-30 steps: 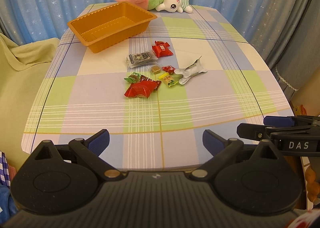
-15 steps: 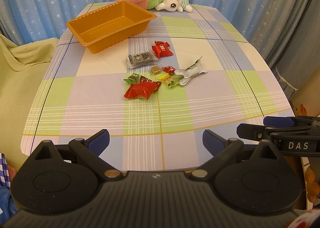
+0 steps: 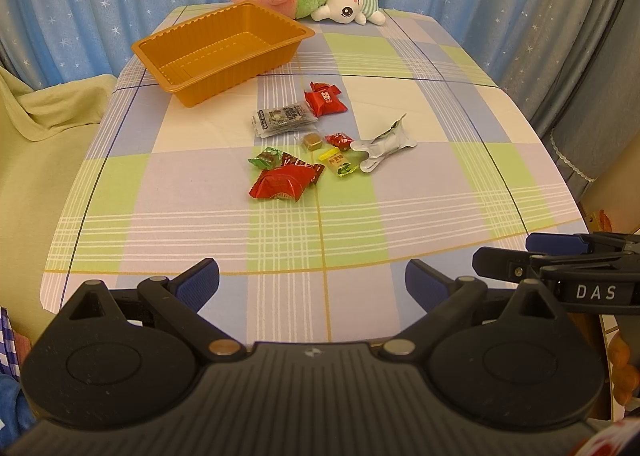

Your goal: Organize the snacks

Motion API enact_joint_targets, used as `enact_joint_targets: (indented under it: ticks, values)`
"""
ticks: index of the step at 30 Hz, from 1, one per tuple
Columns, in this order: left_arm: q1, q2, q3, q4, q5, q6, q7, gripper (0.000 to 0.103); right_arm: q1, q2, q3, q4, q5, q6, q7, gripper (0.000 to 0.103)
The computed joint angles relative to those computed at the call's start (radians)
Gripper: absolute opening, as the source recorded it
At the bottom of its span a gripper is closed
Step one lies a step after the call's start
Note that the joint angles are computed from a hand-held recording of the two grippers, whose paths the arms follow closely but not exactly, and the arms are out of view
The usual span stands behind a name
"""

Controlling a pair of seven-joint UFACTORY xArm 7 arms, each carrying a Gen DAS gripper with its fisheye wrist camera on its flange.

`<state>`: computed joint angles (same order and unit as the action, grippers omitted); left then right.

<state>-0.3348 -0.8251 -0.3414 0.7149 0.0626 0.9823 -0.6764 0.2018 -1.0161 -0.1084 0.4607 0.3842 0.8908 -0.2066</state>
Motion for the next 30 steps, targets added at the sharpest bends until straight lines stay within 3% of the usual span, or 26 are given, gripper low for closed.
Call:
enact_joint_targets:
  ticks: [30]
  values:
    - [0.005,0.02,0.022,-0.008,-0.005,-0.029,0.02,0.1,0.008,0.023,0.002,0.008,0.001,-0.015,-0.001,0.082]
